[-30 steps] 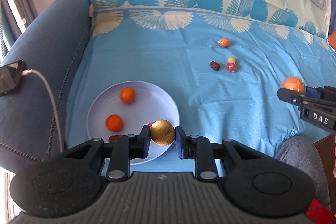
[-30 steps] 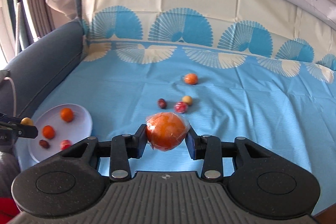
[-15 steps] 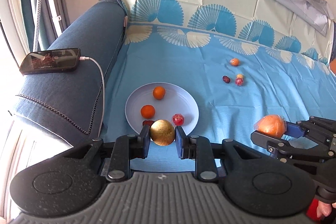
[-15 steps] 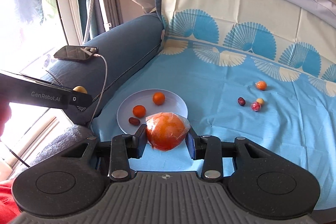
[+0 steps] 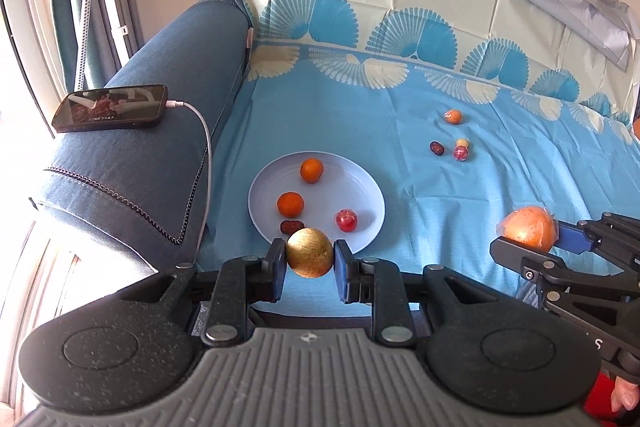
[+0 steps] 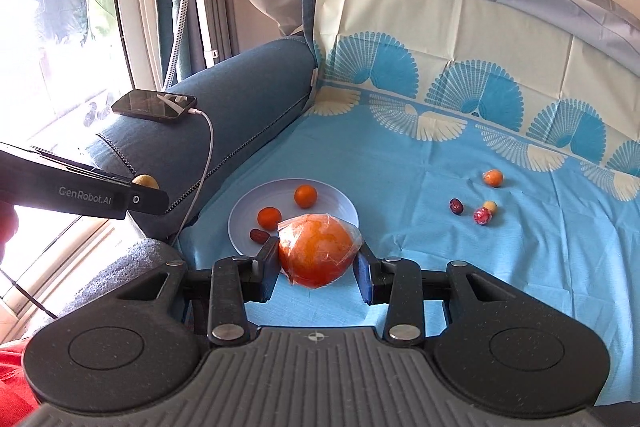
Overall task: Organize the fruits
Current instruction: 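Carry the yellow fruit and wrapped mandarin over the pale blue plate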
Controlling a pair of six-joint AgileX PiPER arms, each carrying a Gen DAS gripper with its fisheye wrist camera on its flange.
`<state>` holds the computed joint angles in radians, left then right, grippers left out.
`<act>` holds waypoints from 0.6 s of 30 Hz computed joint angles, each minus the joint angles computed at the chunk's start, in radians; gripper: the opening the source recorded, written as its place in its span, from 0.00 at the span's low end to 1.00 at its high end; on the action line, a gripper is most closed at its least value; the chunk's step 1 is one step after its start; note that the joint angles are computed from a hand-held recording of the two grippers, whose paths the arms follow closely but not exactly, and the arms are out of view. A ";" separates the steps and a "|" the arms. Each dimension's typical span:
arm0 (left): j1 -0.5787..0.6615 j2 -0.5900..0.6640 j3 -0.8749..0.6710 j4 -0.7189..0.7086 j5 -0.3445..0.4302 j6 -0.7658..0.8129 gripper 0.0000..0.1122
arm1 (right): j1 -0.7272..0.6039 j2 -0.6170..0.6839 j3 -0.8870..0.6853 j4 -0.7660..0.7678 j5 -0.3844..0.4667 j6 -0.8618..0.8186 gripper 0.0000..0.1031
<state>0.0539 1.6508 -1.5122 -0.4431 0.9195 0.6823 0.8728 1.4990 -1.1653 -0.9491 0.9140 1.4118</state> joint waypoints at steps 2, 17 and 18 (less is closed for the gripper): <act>-0.005 0.000 0.001 0.009 -0.001 -0.005 0.24 | -0.006 -0.002 0.003 0.001 -0.006 -0.005 0.39; -0.034 0.049 -0.040 0.058 0.009 -0.043 0.24 | -0.049 0.013 -0.007 0.049 -0.040 -0.045 0.39; -0.036 0.057 -0.046 0.061 0.011 -0.046 0.24 | -0.054 0.016 -0.009 0.055 -0.045 -0.051 0.39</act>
<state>0.0183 1.7076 -1.5586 -0.3817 0.9301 0.6360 0.8189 1.5150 -1.1740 -0.8940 0.8694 1.3606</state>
